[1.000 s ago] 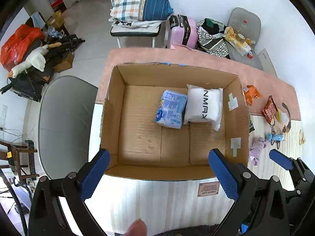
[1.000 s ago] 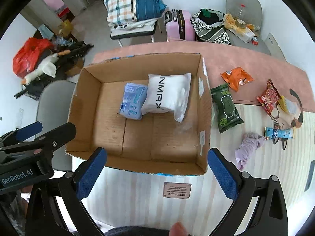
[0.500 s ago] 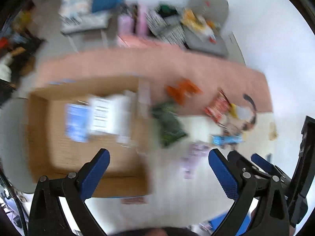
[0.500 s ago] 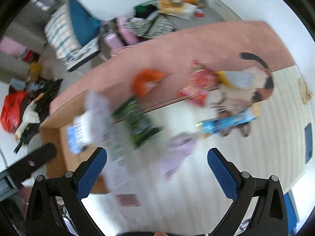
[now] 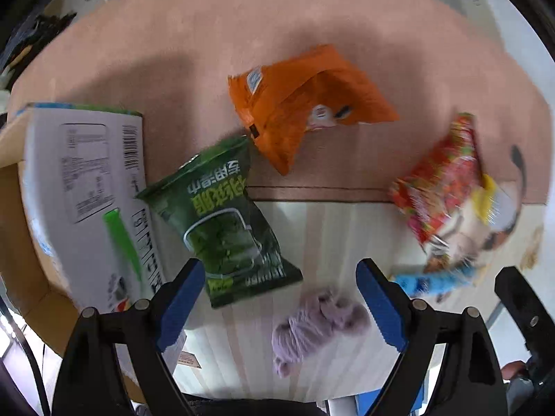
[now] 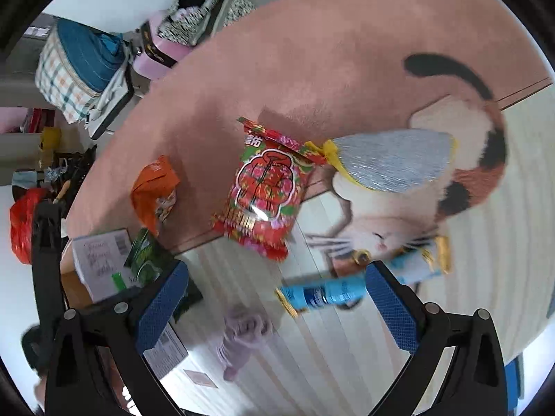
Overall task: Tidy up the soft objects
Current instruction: 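Grasp the green snack bag with the left tool while the right tool grasps the red floral bag, then carry both snack bags into the box and open both tools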
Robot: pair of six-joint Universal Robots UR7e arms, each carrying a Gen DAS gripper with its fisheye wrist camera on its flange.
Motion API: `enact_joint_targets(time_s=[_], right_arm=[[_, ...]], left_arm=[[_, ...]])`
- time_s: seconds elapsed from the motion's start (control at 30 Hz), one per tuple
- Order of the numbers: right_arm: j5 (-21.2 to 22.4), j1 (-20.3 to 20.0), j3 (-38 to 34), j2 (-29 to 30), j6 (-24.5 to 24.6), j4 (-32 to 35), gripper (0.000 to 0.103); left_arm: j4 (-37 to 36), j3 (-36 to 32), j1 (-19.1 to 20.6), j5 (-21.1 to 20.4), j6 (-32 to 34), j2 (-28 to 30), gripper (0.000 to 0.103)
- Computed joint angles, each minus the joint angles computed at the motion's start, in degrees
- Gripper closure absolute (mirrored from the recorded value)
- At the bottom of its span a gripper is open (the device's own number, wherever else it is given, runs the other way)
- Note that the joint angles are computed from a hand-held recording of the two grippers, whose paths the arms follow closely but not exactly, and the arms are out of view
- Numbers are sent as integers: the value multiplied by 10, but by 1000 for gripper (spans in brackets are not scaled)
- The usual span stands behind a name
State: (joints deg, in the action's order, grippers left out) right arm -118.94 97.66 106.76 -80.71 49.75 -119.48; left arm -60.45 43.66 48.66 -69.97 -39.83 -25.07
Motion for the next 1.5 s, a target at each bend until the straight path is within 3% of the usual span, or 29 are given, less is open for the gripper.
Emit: enact_joint_targets(time_s=[0.23, 0.33, 0.4, 0.5, 0.53, 0.67, 0.8, 1.0, 1.13, 1.23, 1.4, 1.5], right_arm=[[41, -46, -12, 58, -15, -54, 5], [47, -58, -29, 85, -15, -56, 16], [36, -58, -42, 99, -6, -31, 32], [22, -54, -55, 113, -23, 9, 42], [18, -49, -57, 116, -33, 26, 43], [-2, -35, -56, 122, -51, 88, 44], [-6, -33, -46, 117, -50, 91, 44], [-11, -34, -48, 126, -34, 65, 33], [-6, -41, -51, 127, -15, 57, 32], [-9, -40, -56, 131, -7, 60, 32], [-31, -24, -27, 117, 0, 64, 48], [-19, -19, -20, 121, -6, 58, 48]], left_arm=[[3, 3, 11, 12, -29, 16, 14], [-13, 21, 11, 20, -30, 8, 14], [-28, 42, 7, 32, -25, -3, 22], [-69, 90, -4, 47, 8, -35, 39], [-81, 101, -7, 46, 24, -41, 44], [-126, 141, -12, 24, 78, -62, 44], [-137, 140, -3, -9, 90, -73, 42], [-154, 126, 38, -62, -1, -94, 41], [-122, 113, 54, -50, -60, -82, 40], [-105, 99, 52, -40, -69, -71, 39], [-101, 120, 26, -19, -30, -74, 43], [-99, 163, 2, -15, 1, -92, 43]])
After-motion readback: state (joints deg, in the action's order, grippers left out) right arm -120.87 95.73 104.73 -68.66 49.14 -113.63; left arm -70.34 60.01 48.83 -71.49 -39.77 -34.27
